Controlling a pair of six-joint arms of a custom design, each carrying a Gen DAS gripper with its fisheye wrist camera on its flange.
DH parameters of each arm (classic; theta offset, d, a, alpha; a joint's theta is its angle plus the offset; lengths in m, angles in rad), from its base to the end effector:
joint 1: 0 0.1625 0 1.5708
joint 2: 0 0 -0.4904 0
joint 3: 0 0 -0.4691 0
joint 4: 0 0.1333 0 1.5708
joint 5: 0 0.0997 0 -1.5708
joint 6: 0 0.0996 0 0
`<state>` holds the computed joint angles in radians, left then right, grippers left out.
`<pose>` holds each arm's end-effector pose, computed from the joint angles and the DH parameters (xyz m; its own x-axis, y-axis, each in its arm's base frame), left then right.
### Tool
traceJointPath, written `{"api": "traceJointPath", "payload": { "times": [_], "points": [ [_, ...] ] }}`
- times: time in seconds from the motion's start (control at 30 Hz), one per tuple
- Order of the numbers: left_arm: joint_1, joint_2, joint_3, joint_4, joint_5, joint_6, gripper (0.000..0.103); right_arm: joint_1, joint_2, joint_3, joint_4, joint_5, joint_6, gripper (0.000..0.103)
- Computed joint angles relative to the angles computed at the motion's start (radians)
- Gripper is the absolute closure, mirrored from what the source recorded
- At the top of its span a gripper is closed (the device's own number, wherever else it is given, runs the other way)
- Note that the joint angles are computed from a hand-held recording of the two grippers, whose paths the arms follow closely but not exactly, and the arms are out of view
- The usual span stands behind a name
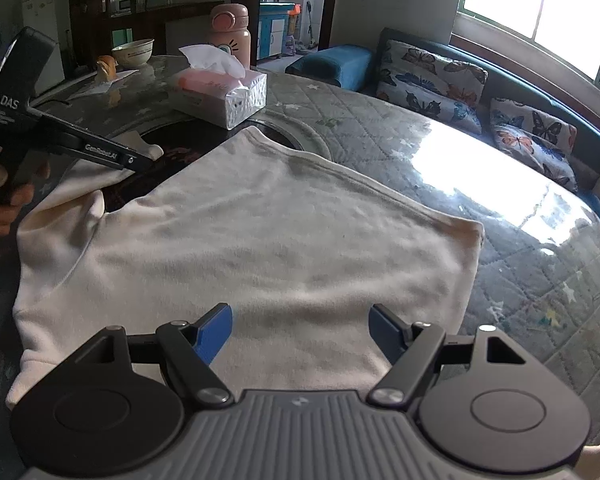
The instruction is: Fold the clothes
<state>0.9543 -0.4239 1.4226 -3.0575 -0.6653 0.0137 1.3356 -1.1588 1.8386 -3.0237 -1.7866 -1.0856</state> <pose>-0.3002 -0.7897 -0.0378 -0.7099 0.0658 -0.7013 0.5205 0.7198 -0.4593 -0.0543 -0.7073 0.3170 -0.5743 -0.4417 0.6892 -0.7317 0.6546 -0.1901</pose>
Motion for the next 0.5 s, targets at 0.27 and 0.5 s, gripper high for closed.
{"api": "traceJointPath", "payload": {
  "times": [0.27,0.5],
  "points": [
    [0.005,-0.01,0.007,-0.045,0.017,0.022,0.097,-0.005,-0.002,0.004,-0.002,-0.003,0.016,0.026],
    [-0.008,-0.095,0.129,-0.24,0.065,0.031,0.098,0.0,-0.015,0.016,-0.008,0.006,0.013,0.026]
  ]
}}
